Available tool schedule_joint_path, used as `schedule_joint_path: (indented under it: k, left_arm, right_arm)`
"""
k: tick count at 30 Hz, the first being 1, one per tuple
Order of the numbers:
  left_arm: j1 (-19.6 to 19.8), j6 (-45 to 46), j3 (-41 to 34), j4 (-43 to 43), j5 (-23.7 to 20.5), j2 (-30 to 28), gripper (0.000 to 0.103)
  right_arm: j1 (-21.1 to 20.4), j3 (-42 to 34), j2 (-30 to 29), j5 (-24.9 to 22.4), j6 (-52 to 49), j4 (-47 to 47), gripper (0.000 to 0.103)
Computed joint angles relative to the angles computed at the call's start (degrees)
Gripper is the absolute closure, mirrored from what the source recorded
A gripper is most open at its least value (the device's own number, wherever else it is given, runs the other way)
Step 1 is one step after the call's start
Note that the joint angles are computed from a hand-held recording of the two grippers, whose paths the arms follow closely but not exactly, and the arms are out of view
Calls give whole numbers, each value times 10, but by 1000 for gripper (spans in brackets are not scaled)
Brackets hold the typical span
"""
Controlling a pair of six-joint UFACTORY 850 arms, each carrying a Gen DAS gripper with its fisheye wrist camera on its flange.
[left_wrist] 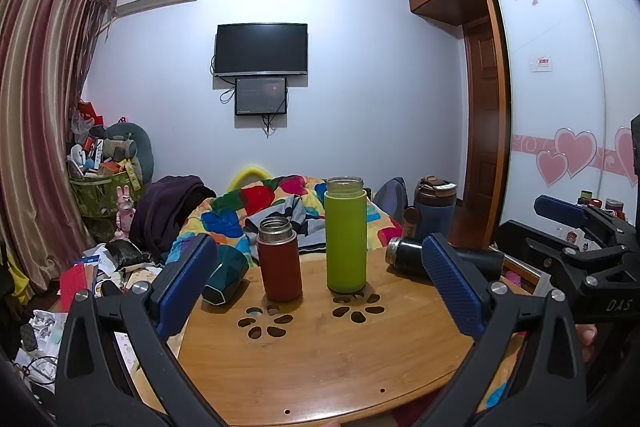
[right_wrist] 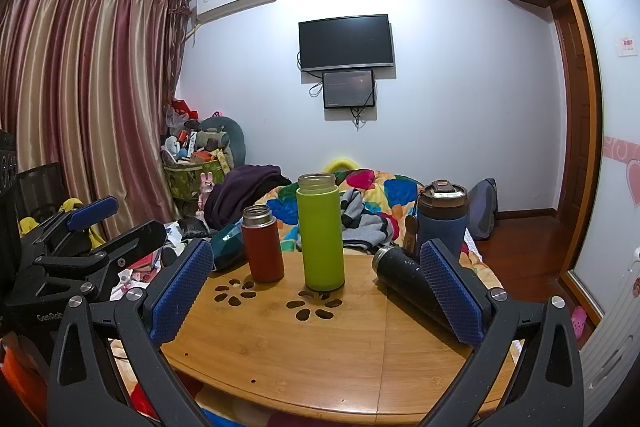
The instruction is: Flip cup upside down
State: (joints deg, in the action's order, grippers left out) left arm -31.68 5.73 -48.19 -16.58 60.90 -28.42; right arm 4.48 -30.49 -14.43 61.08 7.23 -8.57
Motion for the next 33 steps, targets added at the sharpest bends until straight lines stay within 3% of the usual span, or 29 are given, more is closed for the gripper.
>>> schedule_joint_path:
  k: [33]
  left_arm:
    - [4,2,-4,1,-12,-1,0]
  right_arm:
    - [3,-3,-1,-8,-4,-1,0]
